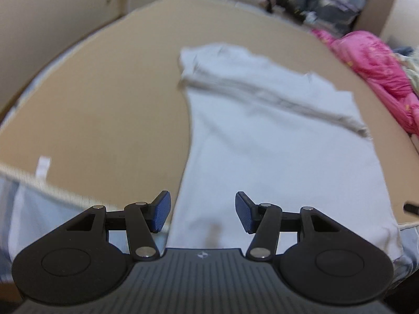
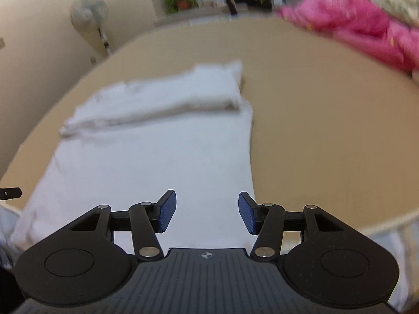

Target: Fold small clothes

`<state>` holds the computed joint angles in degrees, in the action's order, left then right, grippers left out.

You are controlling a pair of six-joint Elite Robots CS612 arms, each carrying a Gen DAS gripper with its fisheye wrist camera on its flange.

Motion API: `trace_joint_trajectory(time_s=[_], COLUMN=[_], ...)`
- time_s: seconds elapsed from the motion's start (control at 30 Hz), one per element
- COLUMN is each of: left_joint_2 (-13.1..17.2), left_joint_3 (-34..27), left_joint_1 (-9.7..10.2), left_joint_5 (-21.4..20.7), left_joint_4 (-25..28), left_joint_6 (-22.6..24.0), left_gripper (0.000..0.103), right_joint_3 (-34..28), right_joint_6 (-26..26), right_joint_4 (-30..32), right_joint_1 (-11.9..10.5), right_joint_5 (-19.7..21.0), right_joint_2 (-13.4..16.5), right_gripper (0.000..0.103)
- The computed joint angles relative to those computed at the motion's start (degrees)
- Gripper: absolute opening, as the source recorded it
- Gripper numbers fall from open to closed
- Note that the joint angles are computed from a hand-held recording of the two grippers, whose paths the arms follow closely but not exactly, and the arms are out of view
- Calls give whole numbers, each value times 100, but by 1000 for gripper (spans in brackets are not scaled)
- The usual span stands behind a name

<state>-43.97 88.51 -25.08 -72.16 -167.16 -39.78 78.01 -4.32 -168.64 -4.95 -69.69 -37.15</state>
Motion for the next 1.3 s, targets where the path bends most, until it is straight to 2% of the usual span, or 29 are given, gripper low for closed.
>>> trace_joint_trajectory(time_s=[0.07,0.2,0.27,0.43,0.5,0.57,0.63,0.8,0.97,1.07,1.3], left_joint_2=[12,42,66,69,51,34,6,-41,-111,-135,-131], left_joint_3=[-51,-116,-156,-120,-100,-64,-19,49,183,221,187], left_joint_1=[45,127,125,106,105,106,101,115,191,211,204], left_joint_5=[-80,-490,-472,-417,-453,-490,-507,-653,-938,-990,-1021], left_joint_4=[322,773,1016,969,952,903,899,873,698,680,803], left_joint_6=[-127,-252,-202,-43,-38,-2,12,-169,-630,-724,-573], left_gripper=[60,60,60,59,51,33,27,27,28,28,27], right_joint_3=[-24,-88,-149,-342,-359,-323,-272,-217,-120,-69,-114], right_joint_6=[67,327,384,420,499,524,480,578,1022,921,587], right_joint_4=[292,655,855,1369,1377,1340,1293,1345,1262,1297,1526], right_joint_1=[5,-22,-14,4,-7,-11,-2,-51,-173,-183,-117], right_joint_5=[-206,-331,-464,-758,-720,-736,-820,-745,-494,-391,-531], right_joint_2=[10,31,57,160,170,157,125,75,17,-12,-14], right_gripper=[55,55,55,60,60,60,60,60,61,60,60])
